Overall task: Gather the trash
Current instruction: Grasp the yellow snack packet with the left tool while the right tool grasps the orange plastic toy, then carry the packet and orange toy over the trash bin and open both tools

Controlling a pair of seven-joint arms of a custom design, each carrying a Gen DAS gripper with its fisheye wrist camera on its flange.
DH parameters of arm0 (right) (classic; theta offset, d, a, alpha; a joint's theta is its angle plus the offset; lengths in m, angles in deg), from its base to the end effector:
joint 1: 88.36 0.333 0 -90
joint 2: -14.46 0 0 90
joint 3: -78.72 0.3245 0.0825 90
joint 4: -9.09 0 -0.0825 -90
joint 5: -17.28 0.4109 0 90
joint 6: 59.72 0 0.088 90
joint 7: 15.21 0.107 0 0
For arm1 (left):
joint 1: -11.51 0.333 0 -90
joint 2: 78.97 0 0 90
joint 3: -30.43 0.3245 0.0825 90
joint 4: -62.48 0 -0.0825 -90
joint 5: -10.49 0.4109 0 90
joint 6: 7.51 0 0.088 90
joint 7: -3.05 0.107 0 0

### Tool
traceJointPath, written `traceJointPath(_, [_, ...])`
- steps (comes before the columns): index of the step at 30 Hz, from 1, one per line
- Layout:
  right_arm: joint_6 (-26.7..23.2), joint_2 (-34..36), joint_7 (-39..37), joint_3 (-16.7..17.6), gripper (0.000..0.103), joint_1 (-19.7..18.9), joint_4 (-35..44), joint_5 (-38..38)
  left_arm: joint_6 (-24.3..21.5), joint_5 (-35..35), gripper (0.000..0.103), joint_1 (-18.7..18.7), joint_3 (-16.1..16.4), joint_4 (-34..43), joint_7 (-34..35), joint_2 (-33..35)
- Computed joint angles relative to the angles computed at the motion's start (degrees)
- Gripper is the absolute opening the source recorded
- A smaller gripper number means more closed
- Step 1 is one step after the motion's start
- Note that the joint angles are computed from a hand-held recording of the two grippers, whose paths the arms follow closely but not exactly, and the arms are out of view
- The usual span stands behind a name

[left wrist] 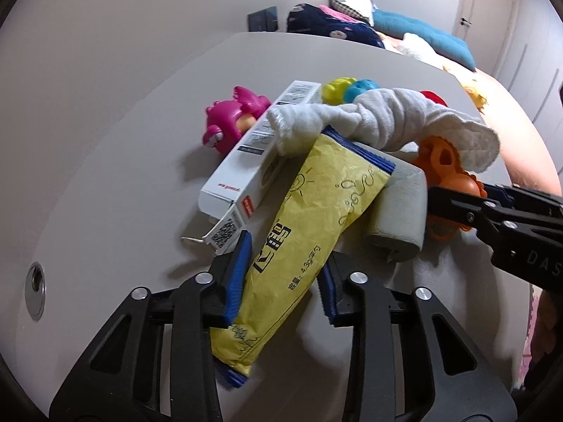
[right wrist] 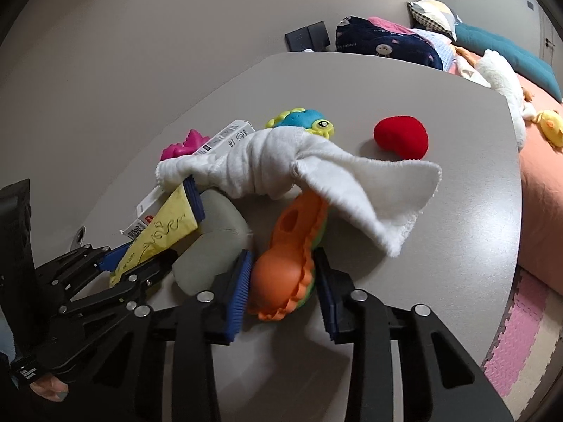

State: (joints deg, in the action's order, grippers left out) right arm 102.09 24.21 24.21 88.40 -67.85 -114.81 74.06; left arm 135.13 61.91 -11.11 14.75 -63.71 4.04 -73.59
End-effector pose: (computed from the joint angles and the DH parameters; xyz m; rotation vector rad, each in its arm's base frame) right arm 0.5431 0.2652 0.3459 -2.1191 1.2315 -0.0525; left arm 0.4537 -0.3619 0.3500 -2.0307 1.6421 -0.4884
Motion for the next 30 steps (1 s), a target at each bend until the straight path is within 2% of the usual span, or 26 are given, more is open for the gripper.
traceJointPath(6, [-1.9,-1.0,-1.8,-0.1,0.037,-0.5,-0.5,2.0,-0.9,0.8,0.021,-0.3,-0.2,-0.6,-2.9,-1.2])
traceJointPath(19, [-2.8,-7.6,-8.0,-1.9,0.037,-0.5,-4.8,7.5,-5.8,1.0,0.02,-1.6,-2.3,-1.4,-7.3,-4.8])
traceJointPath(30, [-3.0,-13.0,-11.4,-4.7,0.037,-1.0,-8.9,10.4,-8.1,2.4,0.02,-3.9,-3.1,4.3,-7.1,-1.7])
